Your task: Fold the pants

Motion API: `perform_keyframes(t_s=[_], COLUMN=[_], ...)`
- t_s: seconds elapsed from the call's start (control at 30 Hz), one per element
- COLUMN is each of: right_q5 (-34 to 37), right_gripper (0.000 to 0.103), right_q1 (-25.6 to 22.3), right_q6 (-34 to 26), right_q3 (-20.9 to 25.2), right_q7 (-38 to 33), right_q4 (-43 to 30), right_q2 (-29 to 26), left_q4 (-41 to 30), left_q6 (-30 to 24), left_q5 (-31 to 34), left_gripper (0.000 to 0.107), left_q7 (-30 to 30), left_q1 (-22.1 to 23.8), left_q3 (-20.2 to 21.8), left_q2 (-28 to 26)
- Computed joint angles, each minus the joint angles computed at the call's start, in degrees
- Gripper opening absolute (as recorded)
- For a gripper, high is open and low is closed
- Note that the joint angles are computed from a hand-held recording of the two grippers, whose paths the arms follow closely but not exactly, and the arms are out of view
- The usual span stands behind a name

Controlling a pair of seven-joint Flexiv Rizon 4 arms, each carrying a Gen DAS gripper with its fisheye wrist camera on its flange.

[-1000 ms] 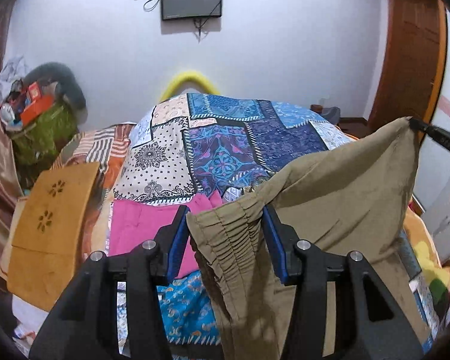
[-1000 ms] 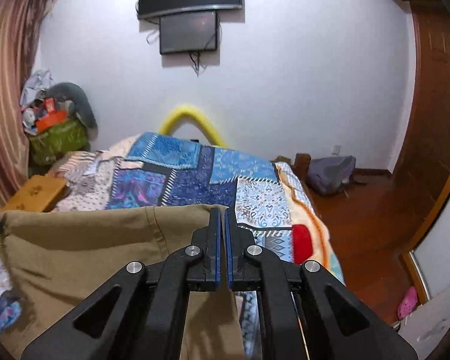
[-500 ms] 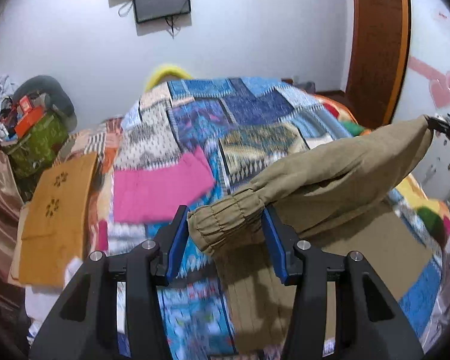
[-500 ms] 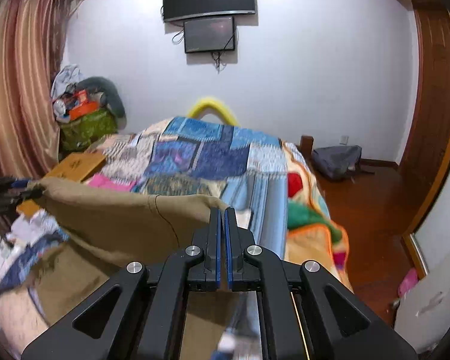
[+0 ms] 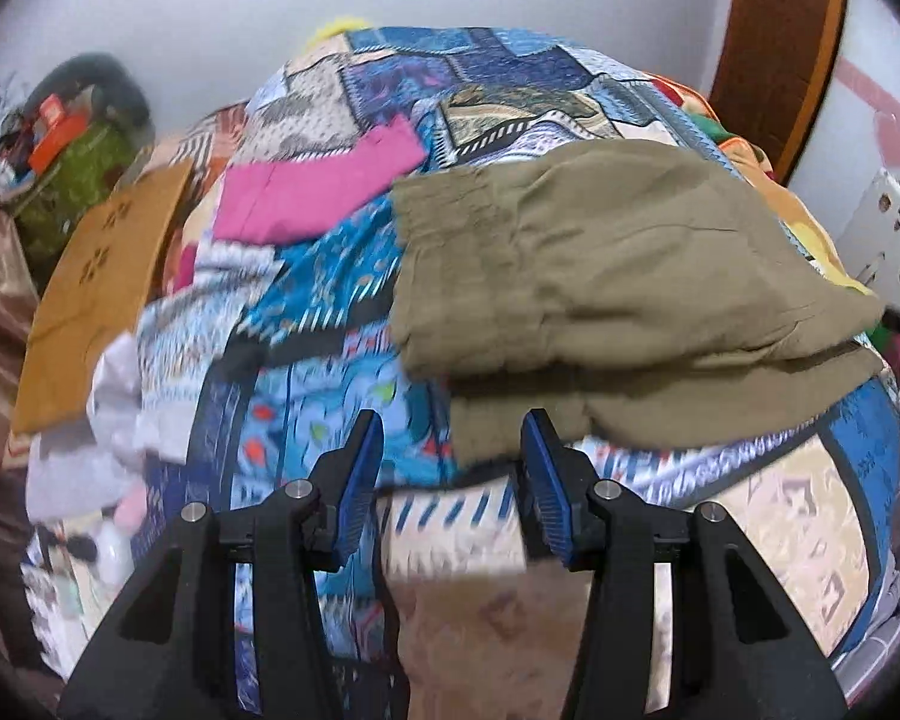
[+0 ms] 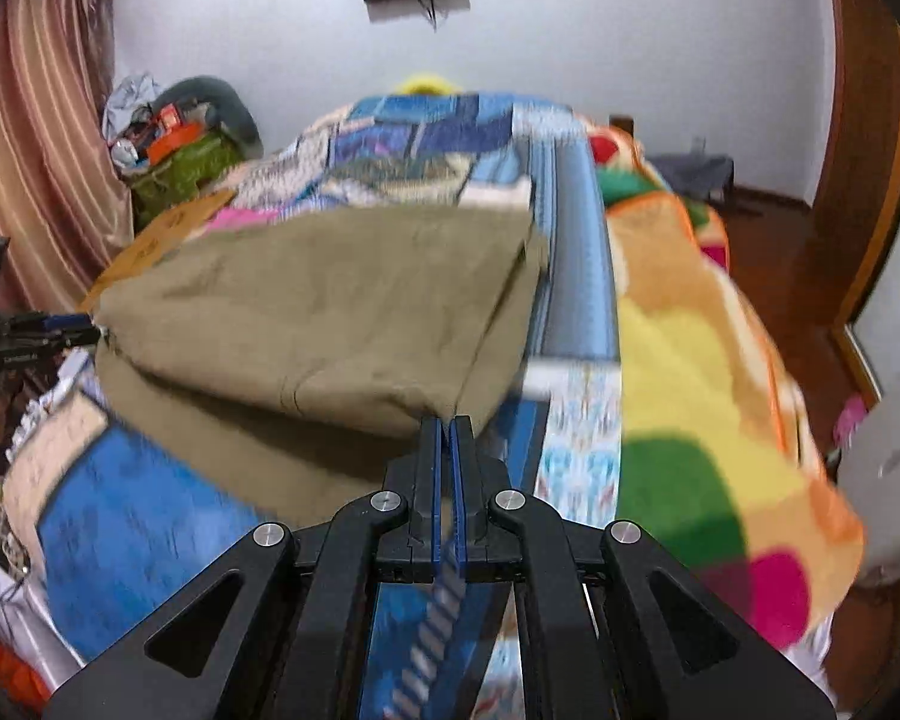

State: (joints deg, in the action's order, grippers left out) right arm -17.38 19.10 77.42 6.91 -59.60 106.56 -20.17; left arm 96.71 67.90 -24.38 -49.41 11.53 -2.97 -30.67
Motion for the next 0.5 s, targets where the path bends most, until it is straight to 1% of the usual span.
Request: perform_keyframes(t_s=[0.07,0.13,0.27,0.3,0.33,0.4,0.47,0.5], right_q5=[-0.40,-2.58,-5.87,-6.17,-6.99,-6.86,-5.31,-4.08], right_gripper=[0.002,0.002,0.003,0.004,0.008,0.018,0.036,0.038], right_q1=[0.52,1.56,2.00,1.74,1.85,1.47,1.08,0.75], right_q6=[-0.74,-0.91,-0.34,-0.39,-0.03,0.55,0.97,1.06], right_q3=[-0.30,-1.71,-2.60,-2.21,-2.27,-1.22,0.61,1.82], right_q7=[1.10,3.17,6.07,5.58,5.78,4.18,1.53,-0.46], right_q4=[2.09,3.70,4.93,4.03,4.10,2.39,0.28,-1.11], right_q2=[1.29,2.42,4.32,4.34,4.50,3.89,2.80,1.98], left_q4=[1.56,2.21,2.74,2.64,2.39,1.72,0.99,0.78], left_q6=[0.18,0.55,1.75,2.00,2.02,1.76,1.68,1.58], left_q5=[-0.88,-1.13,-2.37,-3.01,-3.62,-4.50,-4.80,-5.02], left_gripper=[0.049,0.049,0.049,0.050,0.051,0.053,0.058,0.061], left_q7=[-0.36,-0.93,-0.95,-0.40,0.09,1.01,2.09,2.74], left_q1=[0.51,0.52,0.71,0.90,0.99,0.77,0.03,-0.28], left_q3=[-0.05,0.28,-0.19,-0.80,-1.30,-2.06,-2.62,-2.93], left_q2=[1.09,1.82,3.61,4.06,4.36,4.82,5.00,5.06])
